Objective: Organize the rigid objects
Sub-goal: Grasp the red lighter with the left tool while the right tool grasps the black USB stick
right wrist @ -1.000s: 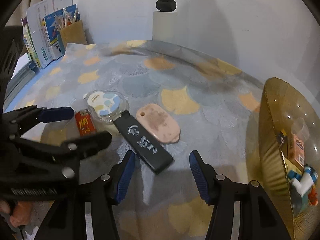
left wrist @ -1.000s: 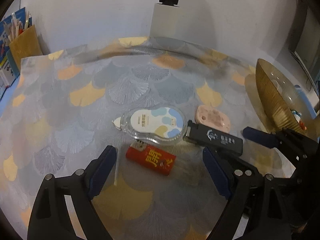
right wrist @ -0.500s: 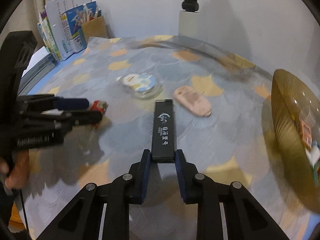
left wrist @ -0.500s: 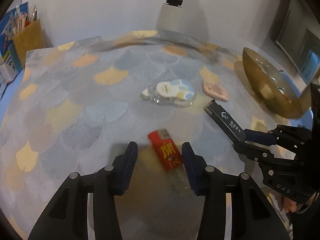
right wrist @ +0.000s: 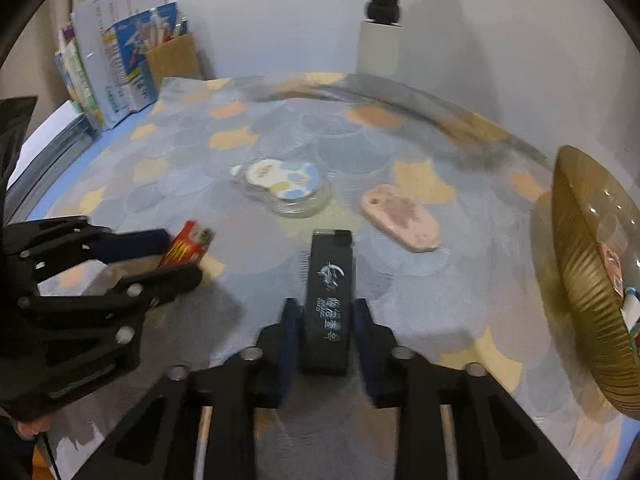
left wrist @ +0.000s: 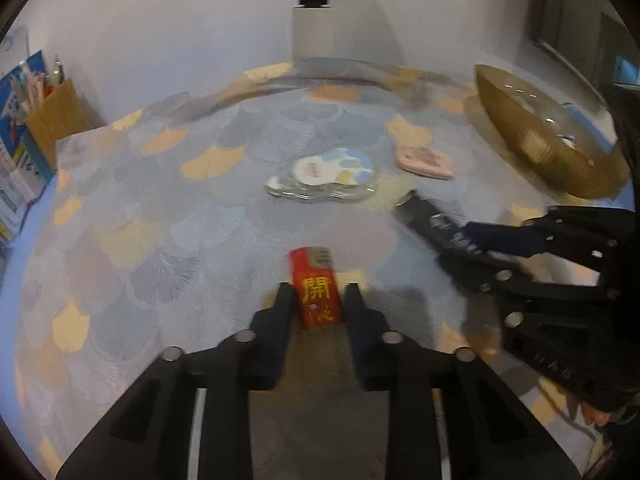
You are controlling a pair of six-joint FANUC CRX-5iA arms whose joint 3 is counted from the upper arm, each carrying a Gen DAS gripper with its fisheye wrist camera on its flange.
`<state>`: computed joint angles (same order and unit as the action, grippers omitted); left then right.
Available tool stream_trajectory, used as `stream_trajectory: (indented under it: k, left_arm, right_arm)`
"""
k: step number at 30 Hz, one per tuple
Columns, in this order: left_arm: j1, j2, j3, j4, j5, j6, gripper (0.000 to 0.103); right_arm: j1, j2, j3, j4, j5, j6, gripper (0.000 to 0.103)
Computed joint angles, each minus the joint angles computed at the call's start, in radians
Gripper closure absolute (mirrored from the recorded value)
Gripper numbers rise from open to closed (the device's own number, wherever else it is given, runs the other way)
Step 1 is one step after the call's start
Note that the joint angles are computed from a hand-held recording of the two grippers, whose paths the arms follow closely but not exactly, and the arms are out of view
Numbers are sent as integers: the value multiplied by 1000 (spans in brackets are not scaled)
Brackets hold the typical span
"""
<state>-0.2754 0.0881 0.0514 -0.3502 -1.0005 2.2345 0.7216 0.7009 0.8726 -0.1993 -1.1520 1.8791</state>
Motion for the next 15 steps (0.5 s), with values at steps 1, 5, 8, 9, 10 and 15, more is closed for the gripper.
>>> stream_trajectory:
  k: [1,5,8,9,10,15]
  left_arm:
    - [8,-17,-27,32,32,-19,83]
    - [22,-88,-134,159,154,-116,83]
    - [3,-131,-189,214,193,-168,83]
    - [-11,-137,-193,211,184,-163,83]
    - [-23,-141,-196,211,178,-158,83]
    - [-61,-165,-236,246,177,-172,83]
  right_arm:
    - [-1,-6,-6,-9,-5,10,79]
    - [-20,-81,-98,-57,-11,16,79]
    - [-38,-164,-214,-82,19,13,79]
    - [-40,-198,-266,-74,37,6,79]
    - [-41,-228,-314,-60,57,-4,79]
    - [-54,-352,-496,-44,114,-52,79]
